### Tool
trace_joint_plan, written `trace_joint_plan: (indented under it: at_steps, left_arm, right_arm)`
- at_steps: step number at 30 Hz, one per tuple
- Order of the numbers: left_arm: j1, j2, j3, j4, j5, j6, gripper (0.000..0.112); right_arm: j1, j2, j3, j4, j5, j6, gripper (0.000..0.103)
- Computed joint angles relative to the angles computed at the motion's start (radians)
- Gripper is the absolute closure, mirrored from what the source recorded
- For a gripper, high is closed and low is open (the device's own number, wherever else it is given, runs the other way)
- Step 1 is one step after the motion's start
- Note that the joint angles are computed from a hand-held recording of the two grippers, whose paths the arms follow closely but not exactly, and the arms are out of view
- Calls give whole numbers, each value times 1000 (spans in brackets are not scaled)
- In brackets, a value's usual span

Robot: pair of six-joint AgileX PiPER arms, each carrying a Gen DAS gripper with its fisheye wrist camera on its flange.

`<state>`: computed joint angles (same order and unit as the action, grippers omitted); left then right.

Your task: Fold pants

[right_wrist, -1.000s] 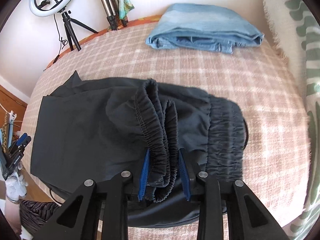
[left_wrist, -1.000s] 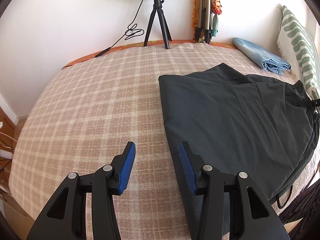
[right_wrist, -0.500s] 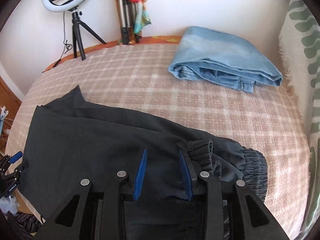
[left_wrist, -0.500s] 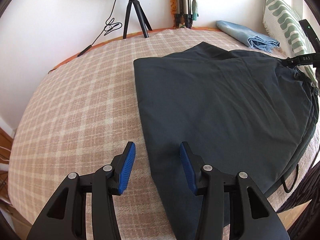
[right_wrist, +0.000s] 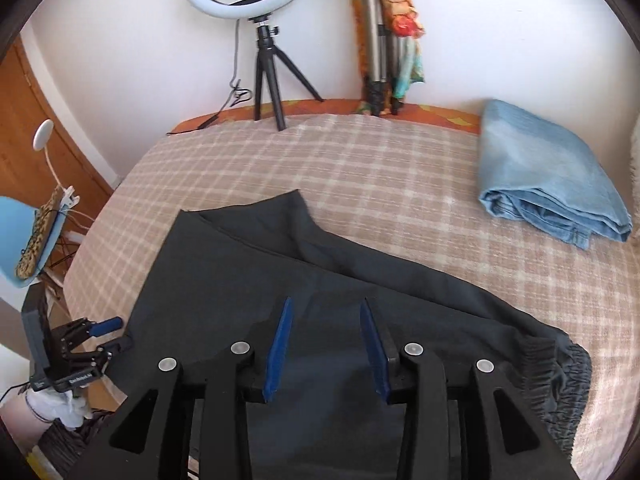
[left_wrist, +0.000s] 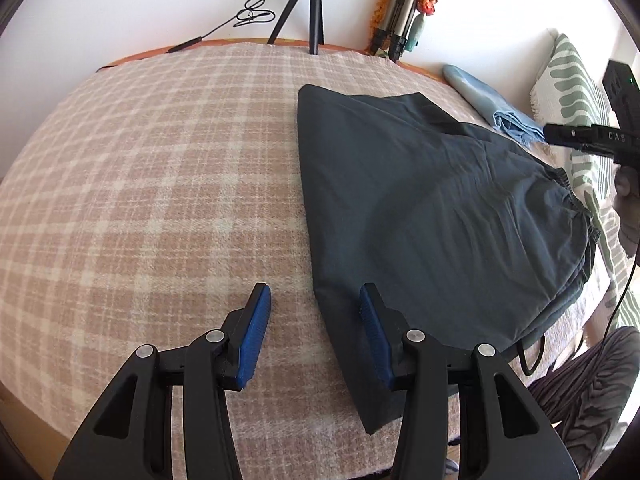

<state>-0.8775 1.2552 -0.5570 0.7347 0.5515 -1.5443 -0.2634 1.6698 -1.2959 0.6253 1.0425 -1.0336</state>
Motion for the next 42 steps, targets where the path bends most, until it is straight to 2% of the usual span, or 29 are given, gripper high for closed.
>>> trace_joint_plan:
  at_steps: [2, 4, 7, 12, 18, 24, 30, 32, 33, 34, 36, 37, 42]
  left_arm:
    - [-70, 23, -10, 53, 54, -58, 67]
    - [-105, 26, -12, 66, 73, -75, 67]
    - [-134, 19, -1, 87, 76, -111, 67]
    - [-120, -9, 25, 95, 45, -124, 67]
    - [-69, -44, 57, 88, -30, -122, 67]
    - [-3, -77, 85, 46, -110, -79, 67]
    - [-10, -73, 79, 50, -99, -73, 67]
    - [-2, -73, 77, 42, -107, -60, 67]
    - [-11, -78, 79, 44, -101, -68, 67]
    - [-11, -78, 78, 42, -102, -69, 67]
    - [-15, -73, 72, 47, -104, -78, 67]
    - [-14, -70, 70, 49, -106, -80, 67]
    - [33, -48, 62, 38, -164, -71, 67]
  right_arm:
    - [93, -6, 4, 2, 15, 45, 62]
    - [199, -11, 14, -14, -6, 106, 60]
    - [358, 18, -4, -67, -45, 209, 59]
    - [537, 159, -134, -147, -22, 421, 59]
    - [702, 315, -296, -324, -21, 658, 58]
    - [816, 440, -439, -516, 55, 829, 59]
    - [892, 513, -515, -668, 110, 924, 58]
    - [911, 514, -511, -703, 103, 940, 61]
    - [918, 507, -496, -717, 88, 948, 66]
    - [922, 496, -477, -726, 69, 950, 79]
    - [907, 479, -454, -707, 45, 933, 97]
    - [892, 473, -449, -675, 40, 922, 102]
    - [812, 381, -372, -531, -2, 818, 103]
